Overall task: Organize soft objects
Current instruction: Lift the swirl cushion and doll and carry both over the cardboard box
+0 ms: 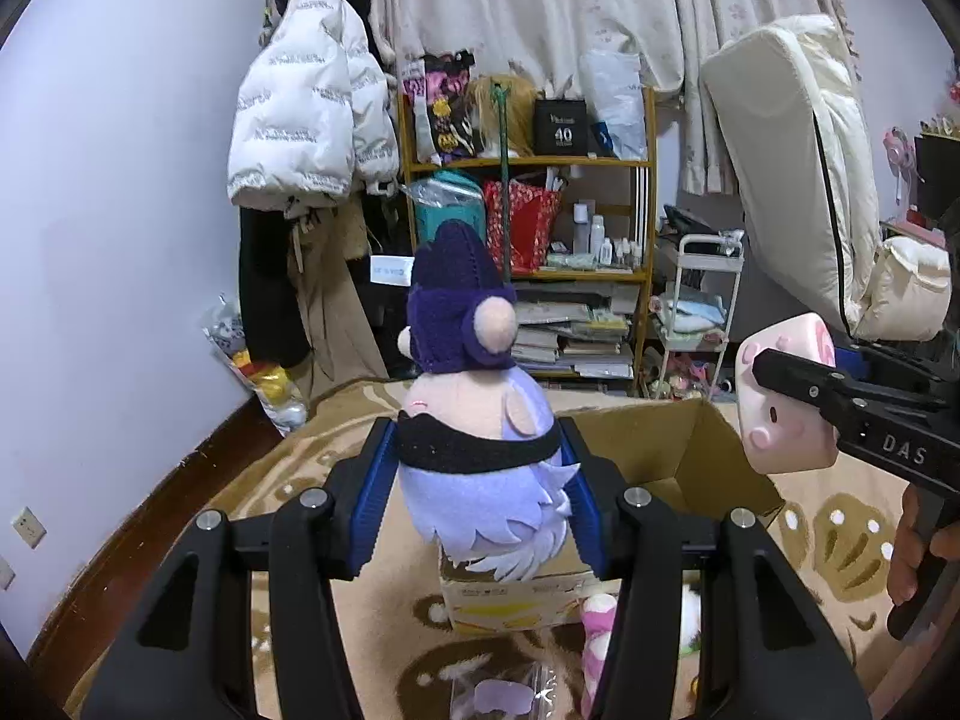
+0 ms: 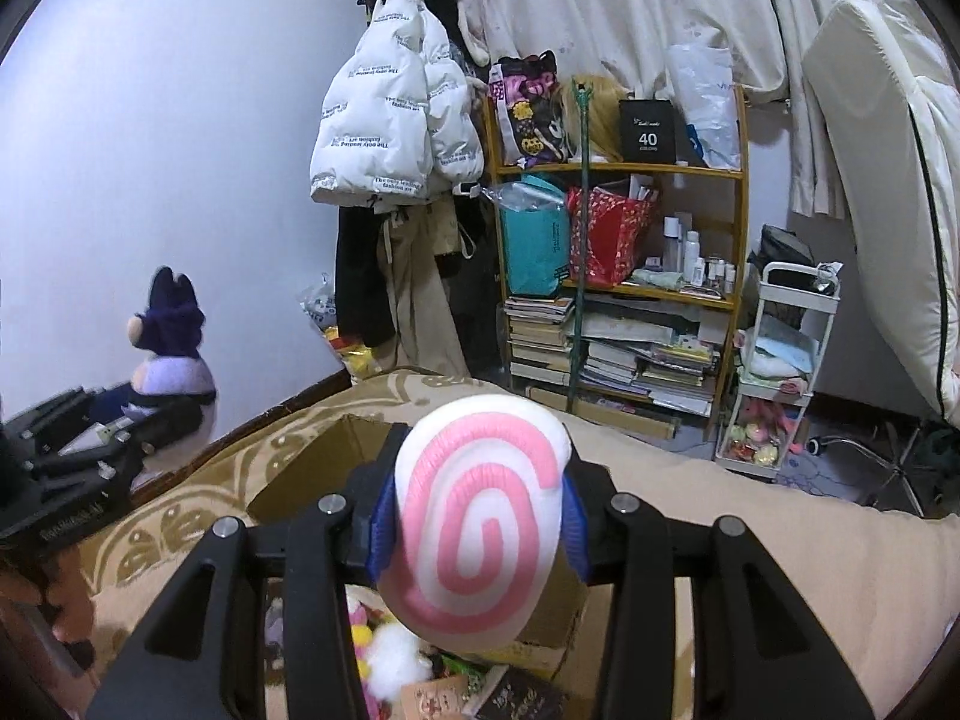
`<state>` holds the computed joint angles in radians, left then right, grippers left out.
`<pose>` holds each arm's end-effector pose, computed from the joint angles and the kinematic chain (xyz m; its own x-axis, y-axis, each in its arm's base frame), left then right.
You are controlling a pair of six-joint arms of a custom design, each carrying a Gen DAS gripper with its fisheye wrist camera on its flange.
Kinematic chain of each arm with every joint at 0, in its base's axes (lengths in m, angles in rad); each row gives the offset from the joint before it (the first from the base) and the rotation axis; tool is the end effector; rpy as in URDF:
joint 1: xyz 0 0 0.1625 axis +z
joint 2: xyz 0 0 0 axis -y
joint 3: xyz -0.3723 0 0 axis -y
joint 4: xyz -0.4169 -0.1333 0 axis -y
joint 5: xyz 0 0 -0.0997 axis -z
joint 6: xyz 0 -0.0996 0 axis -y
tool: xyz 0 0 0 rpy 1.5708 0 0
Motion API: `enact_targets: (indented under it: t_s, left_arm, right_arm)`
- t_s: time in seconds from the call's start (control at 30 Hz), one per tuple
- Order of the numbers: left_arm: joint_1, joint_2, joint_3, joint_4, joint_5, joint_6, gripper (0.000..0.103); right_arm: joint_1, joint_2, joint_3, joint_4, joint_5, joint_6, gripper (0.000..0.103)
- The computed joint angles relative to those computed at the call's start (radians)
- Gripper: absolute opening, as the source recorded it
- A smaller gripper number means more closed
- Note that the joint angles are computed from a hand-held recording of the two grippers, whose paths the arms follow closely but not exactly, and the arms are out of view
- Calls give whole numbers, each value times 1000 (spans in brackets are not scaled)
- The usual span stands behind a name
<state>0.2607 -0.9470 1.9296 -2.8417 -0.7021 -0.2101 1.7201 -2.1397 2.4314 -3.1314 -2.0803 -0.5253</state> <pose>-0.4897 -0.3473 0.0845 -0.5611 0.5040 -0.6566 0.8275 0.3602 -0.4307 0.1301 -0.2953 0.4256 -0.7846 0.1386 0.6043 -0.5059 0.4202 -0.7533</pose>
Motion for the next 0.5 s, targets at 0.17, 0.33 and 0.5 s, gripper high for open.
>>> enact_targets:
  t_s: [0.17, 0.33, 0.5]
  left_arm:
    - [18, 36, -14, 8, -13, 13, 51]
    - [23, 74, -36, 15, -6, 33, 51]
    - [33, 97, -46, 22, -38, 41, 51]
  right_arm:
    - [-40, 36, 4, -37, 20, -35, 47]
    - [-101, 55, 4, -37, 61, -28, 48]
    - [-140, 62, 11, -44, 91, -30, 50]
